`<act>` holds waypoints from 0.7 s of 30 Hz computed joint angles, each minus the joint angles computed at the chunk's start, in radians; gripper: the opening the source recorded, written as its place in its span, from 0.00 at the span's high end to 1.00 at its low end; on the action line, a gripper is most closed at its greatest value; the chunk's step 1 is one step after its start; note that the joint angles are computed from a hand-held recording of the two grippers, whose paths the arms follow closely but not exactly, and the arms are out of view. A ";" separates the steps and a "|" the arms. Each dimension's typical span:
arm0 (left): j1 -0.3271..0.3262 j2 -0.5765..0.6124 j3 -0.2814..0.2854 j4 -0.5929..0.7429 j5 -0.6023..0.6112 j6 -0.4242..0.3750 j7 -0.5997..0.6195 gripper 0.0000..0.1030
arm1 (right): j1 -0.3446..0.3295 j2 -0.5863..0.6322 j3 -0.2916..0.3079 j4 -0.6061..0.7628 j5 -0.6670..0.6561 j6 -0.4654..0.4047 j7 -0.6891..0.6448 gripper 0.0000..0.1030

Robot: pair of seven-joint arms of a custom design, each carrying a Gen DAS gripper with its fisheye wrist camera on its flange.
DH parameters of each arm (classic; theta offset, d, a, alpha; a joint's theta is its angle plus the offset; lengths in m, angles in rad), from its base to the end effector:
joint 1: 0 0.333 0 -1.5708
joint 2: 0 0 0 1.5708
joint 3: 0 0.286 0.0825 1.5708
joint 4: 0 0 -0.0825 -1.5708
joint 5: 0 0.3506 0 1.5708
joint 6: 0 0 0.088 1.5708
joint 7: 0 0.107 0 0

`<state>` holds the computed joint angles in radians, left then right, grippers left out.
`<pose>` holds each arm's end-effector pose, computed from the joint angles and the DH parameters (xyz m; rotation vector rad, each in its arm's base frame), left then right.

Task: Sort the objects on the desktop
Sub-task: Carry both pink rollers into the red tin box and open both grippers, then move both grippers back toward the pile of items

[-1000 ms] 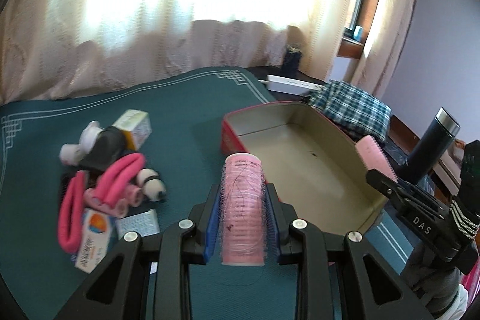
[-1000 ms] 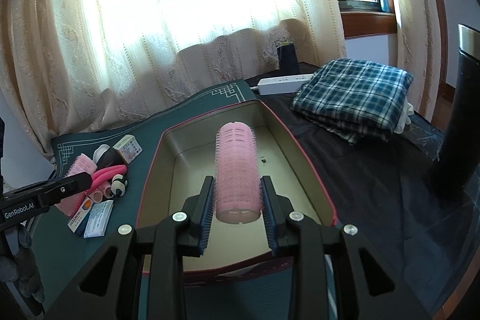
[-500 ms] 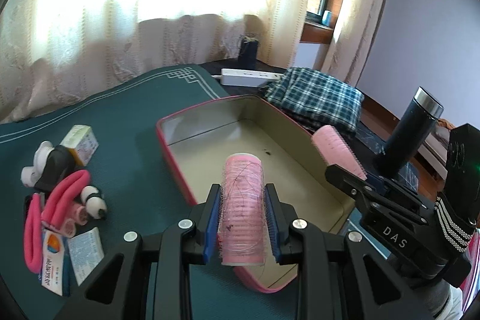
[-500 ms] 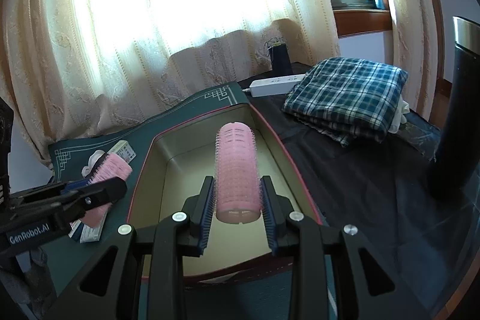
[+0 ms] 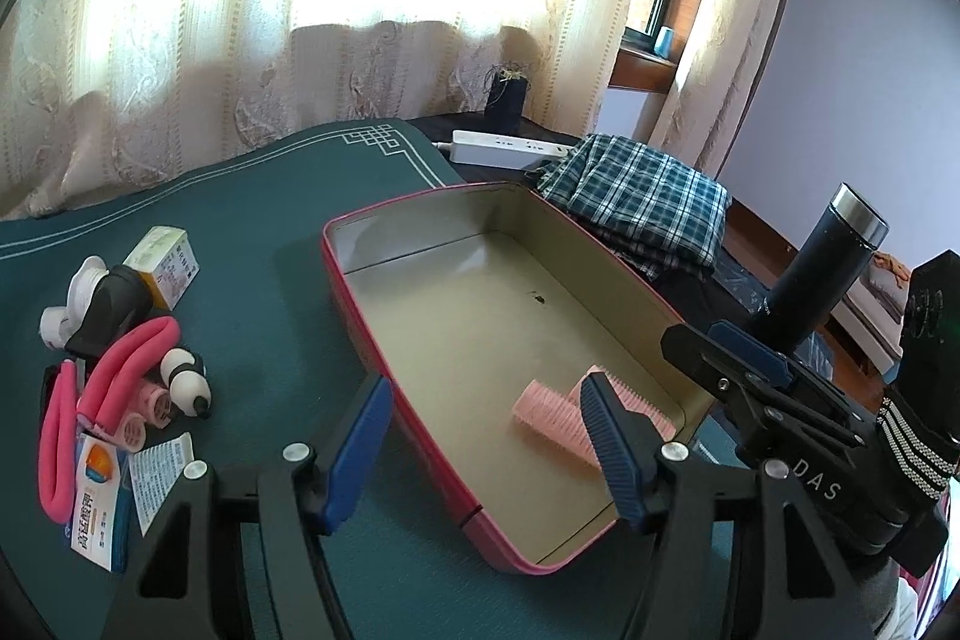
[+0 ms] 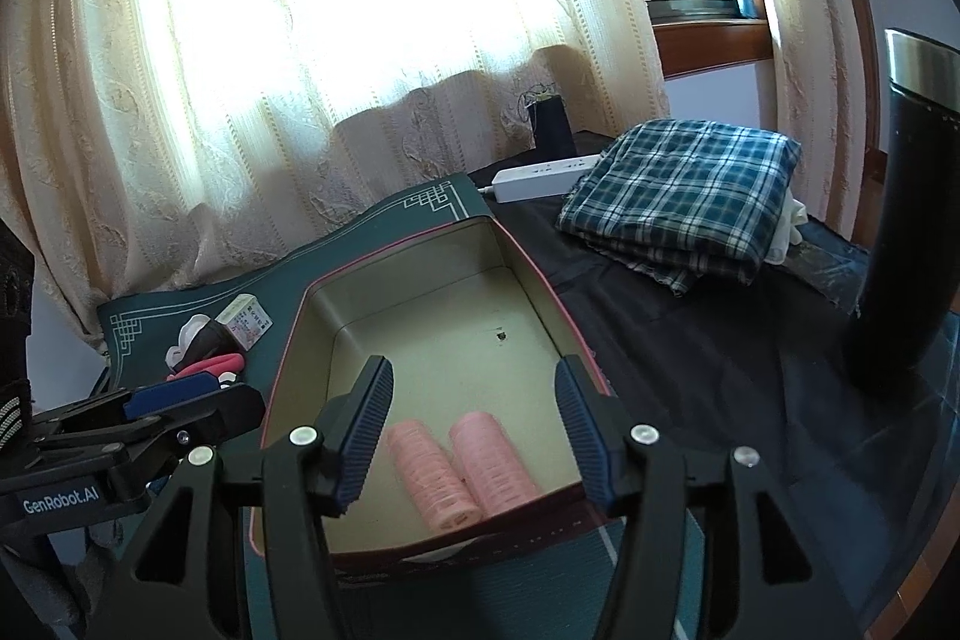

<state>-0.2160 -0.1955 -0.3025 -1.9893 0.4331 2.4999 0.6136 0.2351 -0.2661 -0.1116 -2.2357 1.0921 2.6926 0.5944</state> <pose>0.4477 -0.2733 0.6025 -1.9425 1.6432 -0.8822 0.4902 0.0276 0.5305 -1.6893 1.3161 -0.3443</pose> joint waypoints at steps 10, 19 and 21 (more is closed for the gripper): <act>0.010 -0.069 0.001 -0.075 -0.023 0.006 -0.020 0.35 | 0.015 -0.040 0.006 -0.029 -0.017 -0.001 0.014 0.40; 0.067 -0.234 -0.008 -0.223 -0.020 -0.022 -0.087 0.35 | 0.073 -0.116 0.007 -0.076 -0.025 -0.001 0.002 0.35; 0.082 -0.278 -0.006 -0.264 -0.027 -0.031 -0.097 0.35 | 0.090 -0.136 0.010 -0.091 -0.031 -0.002 0.003 0.34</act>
